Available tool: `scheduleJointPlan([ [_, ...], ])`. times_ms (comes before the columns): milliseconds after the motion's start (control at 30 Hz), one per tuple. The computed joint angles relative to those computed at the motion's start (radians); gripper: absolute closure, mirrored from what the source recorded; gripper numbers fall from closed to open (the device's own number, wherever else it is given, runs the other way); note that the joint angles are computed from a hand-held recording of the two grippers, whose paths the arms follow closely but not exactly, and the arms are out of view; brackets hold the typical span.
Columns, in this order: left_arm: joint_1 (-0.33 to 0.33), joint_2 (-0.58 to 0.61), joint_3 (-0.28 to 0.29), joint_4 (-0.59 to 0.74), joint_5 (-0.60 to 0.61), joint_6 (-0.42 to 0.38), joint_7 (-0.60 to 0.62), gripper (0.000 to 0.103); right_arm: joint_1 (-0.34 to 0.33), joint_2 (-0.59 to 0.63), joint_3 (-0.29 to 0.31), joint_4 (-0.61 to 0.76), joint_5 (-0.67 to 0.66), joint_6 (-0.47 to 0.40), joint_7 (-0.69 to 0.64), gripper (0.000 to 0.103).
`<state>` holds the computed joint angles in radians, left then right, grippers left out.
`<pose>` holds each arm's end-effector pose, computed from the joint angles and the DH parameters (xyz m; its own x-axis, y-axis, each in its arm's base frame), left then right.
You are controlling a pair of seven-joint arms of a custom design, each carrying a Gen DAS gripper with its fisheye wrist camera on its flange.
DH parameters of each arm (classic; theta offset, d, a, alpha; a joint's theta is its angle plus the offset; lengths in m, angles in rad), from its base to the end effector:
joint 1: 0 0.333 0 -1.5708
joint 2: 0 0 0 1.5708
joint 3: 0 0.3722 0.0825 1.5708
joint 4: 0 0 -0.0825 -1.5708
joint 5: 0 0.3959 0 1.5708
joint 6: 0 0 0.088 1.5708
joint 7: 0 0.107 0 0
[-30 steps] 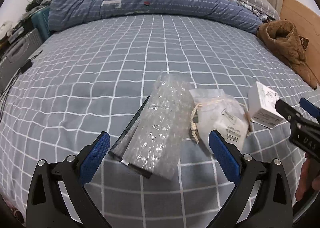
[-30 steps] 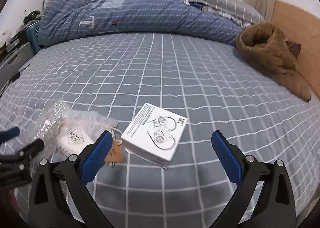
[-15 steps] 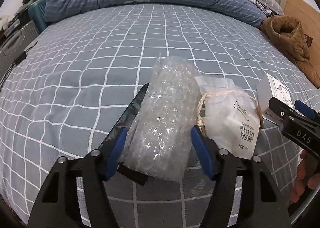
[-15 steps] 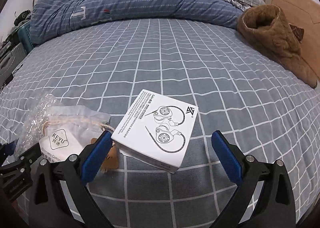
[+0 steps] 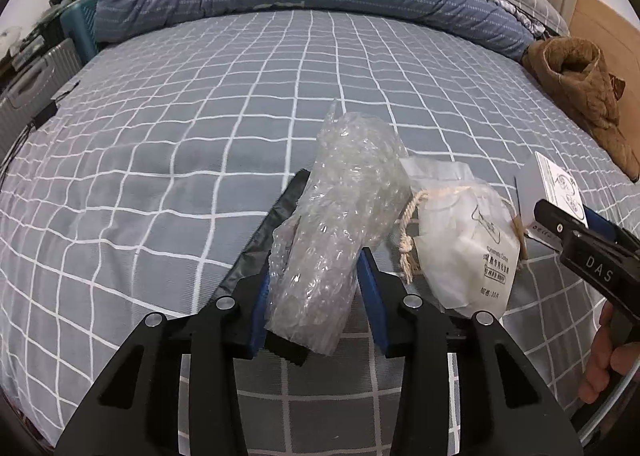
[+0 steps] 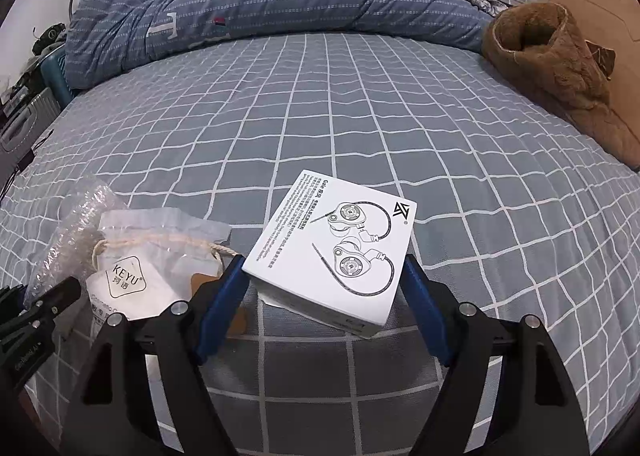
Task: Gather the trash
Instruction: 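Carry the bubble wrap and white box down over the black bin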
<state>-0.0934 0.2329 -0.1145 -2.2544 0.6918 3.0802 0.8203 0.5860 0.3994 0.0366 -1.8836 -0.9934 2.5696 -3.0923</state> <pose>0.5678 -0.1701 0.3635 -0.1331 -0.9907 0.0283 -0.8158 0.0933 -0.5707 0.5494 0.4080 0.3646 -0.2061 -0.9779 -0.0347 -0.7586 0.1821 -0.6256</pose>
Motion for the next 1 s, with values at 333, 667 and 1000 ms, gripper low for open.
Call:
scheduleJointPlan([
  [333, 0.019, -0.052, -0.006, -0.024, -0.020, 0.015, 0.000, 0.065, 0.021, -0.033, 0.002, -0.011, -0.056, -0.037, 0.021, 0.029],
  [667, 0.019, -0.113, 0.003, -0.063, 0.011, 0.033, -0.034, 0.065, 0.028, -0.094, 0.027, -0.045, -0.120, -0.071, 0.074, 0.029],
  [1000, 0.013, -0.168, 0.004, -0.110, 0.082, 0.054, -0.097, 0.065, 0.040, -0.162, 0.068, -0.108, -0.156, -0.135, 0.110, 0.029],
])
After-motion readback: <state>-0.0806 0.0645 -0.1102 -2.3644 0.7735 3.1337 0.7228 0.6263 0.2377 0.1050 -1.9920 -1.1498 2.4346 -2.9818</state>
